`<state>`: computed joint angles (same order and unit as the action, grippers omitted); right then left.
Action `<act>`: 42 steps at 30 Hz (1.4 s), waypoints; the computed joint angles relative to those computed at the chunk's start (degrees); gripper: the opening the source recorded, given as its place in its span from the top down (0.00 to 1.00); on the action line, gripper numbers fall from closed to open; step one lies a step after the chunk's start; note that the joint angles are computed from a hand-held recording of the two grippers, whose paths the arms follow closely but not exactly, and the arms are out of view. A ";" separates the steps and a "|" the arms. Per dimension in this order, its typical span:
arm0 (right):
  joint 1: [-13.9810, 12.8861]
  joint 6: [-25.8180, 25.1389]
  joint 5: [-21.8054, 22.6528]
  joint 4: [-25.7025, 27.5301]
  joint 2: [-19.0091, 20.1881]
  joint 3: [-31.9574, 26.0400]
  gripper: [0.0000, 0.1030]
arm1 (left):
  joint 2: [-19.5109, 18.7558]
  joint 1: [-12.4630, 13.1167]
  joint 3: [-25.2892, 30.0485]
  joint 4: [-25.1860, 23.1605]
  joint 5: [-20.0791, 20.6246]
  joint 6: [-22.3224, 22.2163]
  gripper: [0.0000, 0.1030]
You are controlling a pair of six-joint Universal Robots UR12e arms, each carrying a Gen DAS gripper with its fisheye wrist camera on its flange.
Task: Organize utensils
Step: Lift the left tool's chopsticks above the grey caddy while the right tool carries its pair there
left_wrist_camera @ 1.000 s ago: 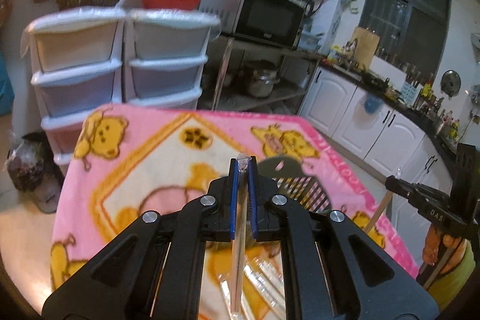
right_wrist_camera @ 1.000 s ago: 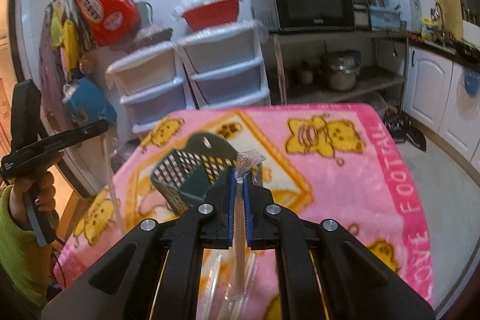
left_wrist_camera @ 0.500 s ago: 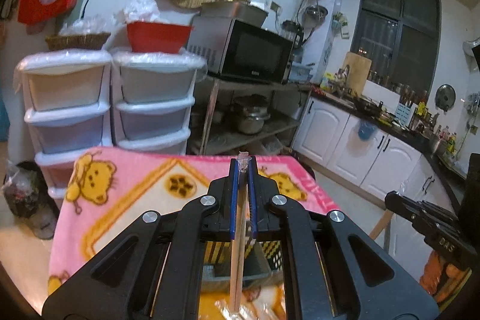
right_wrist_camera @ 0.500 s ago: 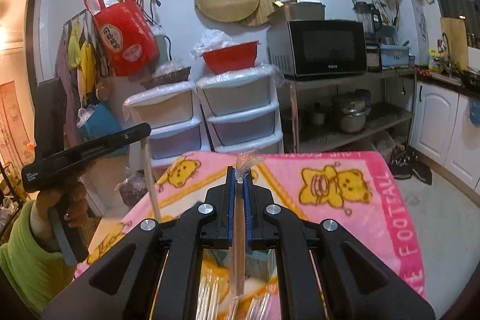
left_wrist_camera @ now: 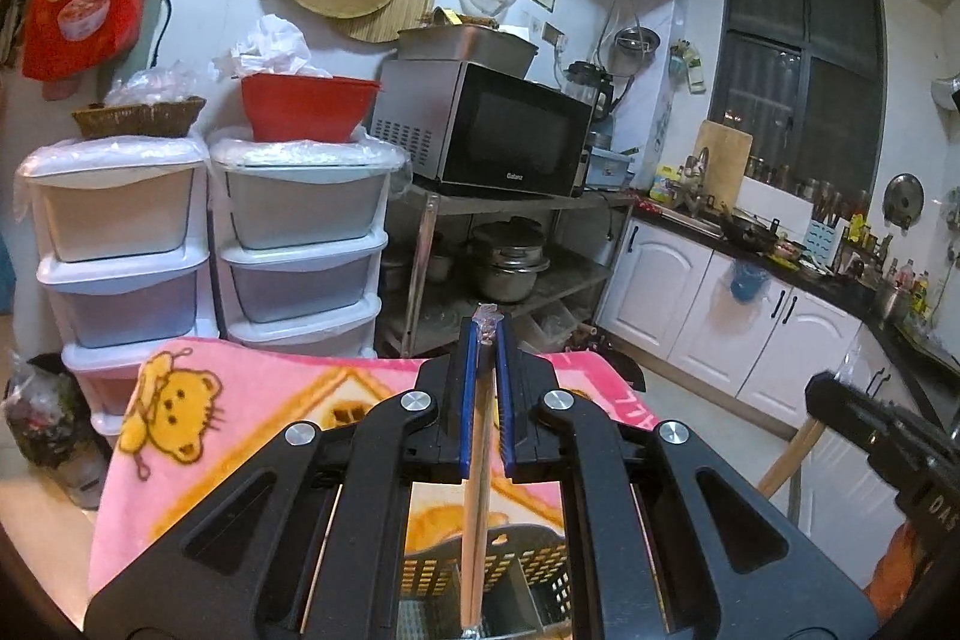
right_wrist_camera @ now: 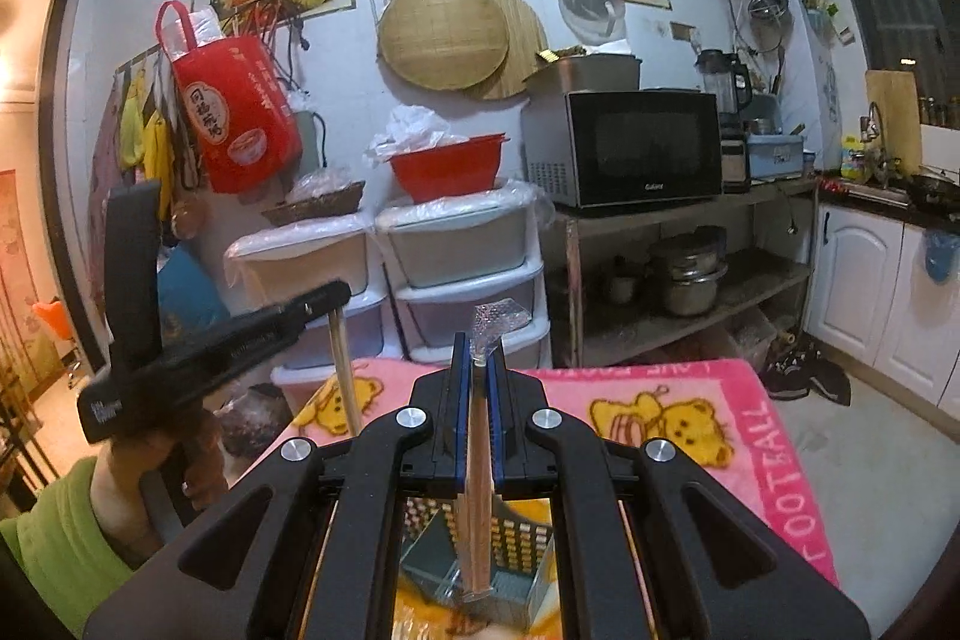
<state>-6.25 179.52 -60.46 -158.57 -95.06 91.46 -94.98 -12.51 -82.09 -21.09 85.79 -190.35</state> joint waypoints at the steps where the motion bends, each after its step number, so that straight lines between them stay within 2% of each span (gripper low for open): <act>1: 0.19 0.01 -0.71 -0.49 0.27 -0.13 0.95 | -0.18 -0.03 -0.02 0.12 0.14 0.14 0.96; 4: 1.00 -0.27 -3.42 -1.65 1.22 -0.52 0.95 | -0.55 0.02 -0.36 0.55 0.37 0.49 0.96; 17: 2.69 0.92 -8.27 -3.03 4.35 0.40 0.94 | -1.65 0.74 -3.10 1.51 0.56 1.41 0.96; 21: 3.04 1.37 -9.37 -3.12 4.89 1.16 0.94 | -2.00 0.78 -3.86 3.18 0.47 1.88 0.96; 38: 4.33 1.70 -14.66 0.79 5.21 3.03 0.94 | -2.08 1.28 -5.91 1.90 0.51 2.75 0.96; 42: 4.26 1.68 -15.03 1.58 4.87 3.54 0.91 | -1.86 1.44 -6.29 1.18 0.54 2.83 0.96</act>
